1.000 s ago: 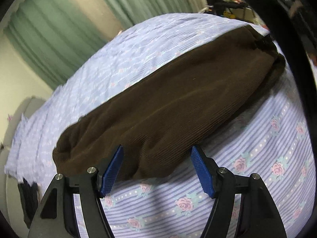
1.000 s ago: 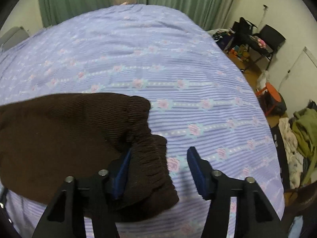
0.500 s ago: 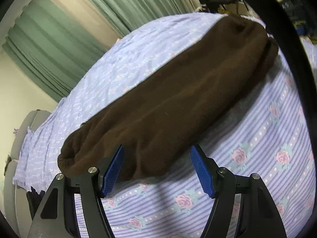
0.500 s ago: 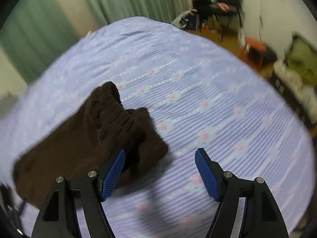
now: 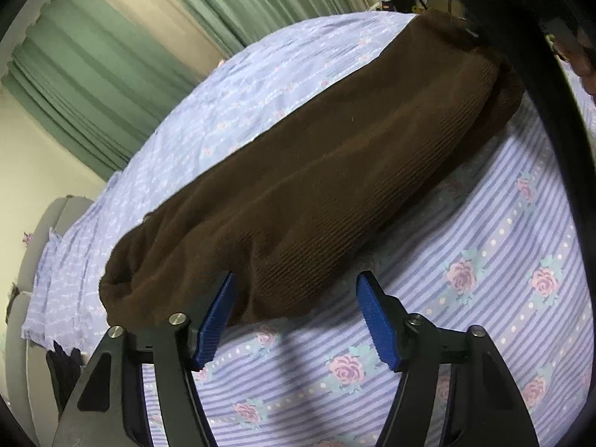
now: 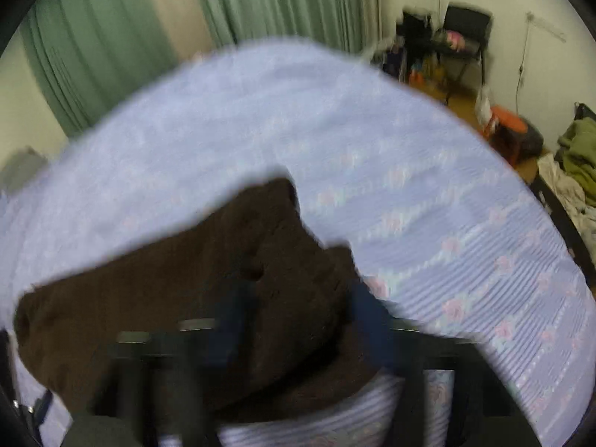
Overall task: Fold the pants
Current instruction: 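Grasp the brown pants cuffs with the right tool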
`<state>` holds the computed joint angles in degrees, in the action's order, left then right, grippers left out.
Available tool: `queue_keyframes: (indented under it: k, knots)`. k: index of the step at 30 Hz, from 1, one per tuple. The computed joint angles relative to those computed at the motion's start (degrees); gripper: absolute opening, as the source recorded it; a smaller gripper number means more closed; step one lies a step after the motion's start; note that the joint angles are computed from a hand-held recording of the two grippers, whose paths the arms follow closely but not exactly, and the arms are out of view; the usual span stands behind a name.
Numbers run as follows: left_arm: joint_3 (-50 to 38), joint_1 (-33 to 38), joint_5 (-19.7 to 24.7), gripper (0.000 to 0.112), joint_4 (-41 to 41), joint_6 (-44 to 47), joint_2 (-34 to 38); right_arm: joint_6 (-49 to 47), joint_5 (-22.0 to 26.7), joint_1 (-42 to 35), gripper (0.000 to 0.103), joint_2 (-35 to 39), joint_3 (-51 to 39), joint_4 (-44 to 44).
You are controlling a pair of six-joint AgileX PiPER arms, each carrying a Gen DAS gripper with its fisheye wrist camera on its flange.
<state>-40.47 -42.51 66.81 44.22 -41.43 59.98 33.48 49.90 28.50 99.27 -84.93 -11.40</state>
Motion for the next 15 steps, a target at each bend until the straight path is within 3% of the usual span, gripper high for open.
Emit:
queue_keyframes:
  k: [2,4,8,11,13,15]
  knots:
    - [-0.23,1.07,-1.01,0.062,-0.19,0.43,0.44,1.73,1.44,0.36,0.022,-1.13,-0.59,-1.36]
    - [-0.33,2.18,-2.11,0.062,-0.28,0.91,0.6,5.71,-2.13,1.19,0.023,-5.81,3.85,-5.38]
    - [-0.07,3.19,-2.91,0.062,0.46,0.59,1.91,4.79,1.77,0.75,0.033,-0.61,1.22,-5.85]
    - [0.51,-0.38,-0.66,0.062,2.65,-2.85,2.19,6.79,2.66,2.03,0.053,-0.75,2.08,-8.85]
    - [1.56,-2.35,-0.06,0.06,4.91,-5.02,3.5,13.28,6.17,4.51,0.079,-2.95,3.07,-14.16]
    - [2.77,-4.41,0.21,0.045,7.38,-6.65,4.35,19.49,6.19,4.74,0.082,-6.04,6.55,-15.78]
